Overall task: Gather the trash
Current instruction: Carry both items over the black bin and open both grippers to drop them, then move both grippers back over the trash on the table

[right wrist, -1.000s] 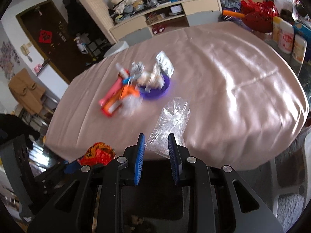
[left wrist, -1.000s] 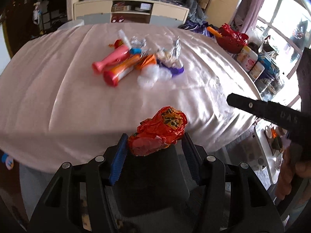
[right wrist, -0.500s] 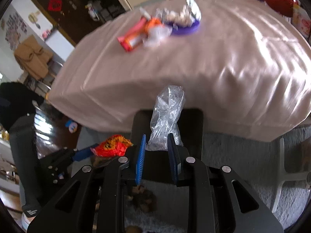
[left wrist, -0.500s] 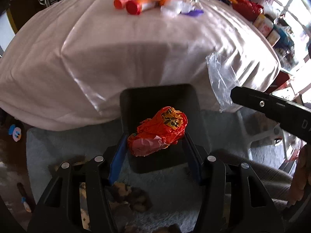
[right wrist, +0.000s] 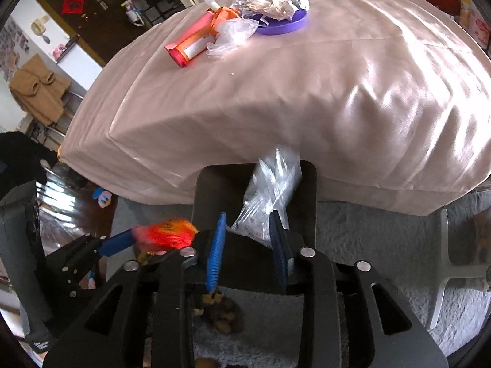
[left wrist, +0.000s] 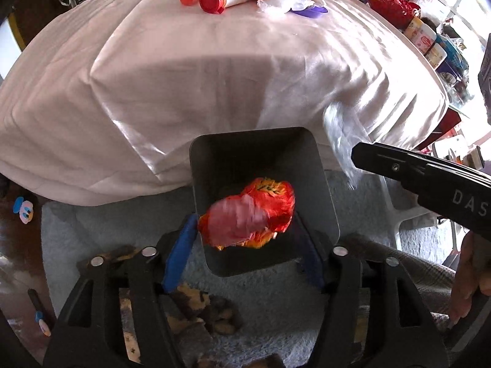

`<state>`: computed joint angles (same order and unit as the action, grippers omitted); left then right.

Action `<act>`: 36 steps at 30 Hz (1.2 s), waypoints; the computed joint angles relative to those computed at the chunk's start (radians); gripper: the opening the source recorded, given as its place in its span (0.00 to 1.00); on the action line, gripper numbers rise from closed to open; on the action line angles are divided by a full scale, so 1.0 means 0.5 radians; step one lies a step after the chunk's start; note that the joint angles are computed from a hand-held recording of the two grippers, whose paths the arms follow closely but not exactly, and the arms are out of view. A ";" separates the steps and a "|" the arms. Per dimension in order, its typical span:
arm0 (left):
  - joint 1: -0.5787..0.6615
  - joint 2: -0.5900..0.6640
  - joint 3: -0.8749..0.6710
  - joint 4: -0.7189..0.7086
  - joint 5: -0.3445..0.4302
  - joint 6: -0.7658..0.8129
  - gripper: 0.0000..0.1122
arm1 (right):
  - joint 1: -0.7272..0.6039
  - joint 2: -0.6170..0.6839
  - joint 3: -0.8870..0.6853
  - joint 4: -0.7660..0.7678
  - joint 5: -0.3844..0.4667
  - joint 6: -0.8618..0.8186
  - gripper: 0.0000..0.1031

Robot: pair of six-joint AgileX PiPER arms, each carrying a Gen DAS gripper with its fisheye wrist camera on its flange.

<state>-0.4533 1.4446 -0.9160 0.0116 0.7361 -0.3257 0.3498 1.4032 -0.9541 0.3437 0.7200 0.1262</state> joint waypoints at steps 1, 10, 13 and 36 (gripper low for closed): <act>0.003 0.001 -0.001 -0.001 -0.001 -0.005 0.59 | 0.002 0.005 -0.005 0.005 -0.005 0.003 0.37; 0.014 -0.051 0.008 0.103 -0.004 -0.074 0.75 | -0.131 -0.055 -0.014 0.038 -0.022 -0.011 0.62; 0.051 -0.082 -0.012 0.119 0.005 -0.083 0.77 | -0.213 -0.097 -0.031 -0.009 -0.042 0.041 0.74; 0.318 0.314 -0.768 0.393 0.027 -0.025 0.77 | -0.251 0.353 -0.668 -0.067 -0.067 0.058 0.78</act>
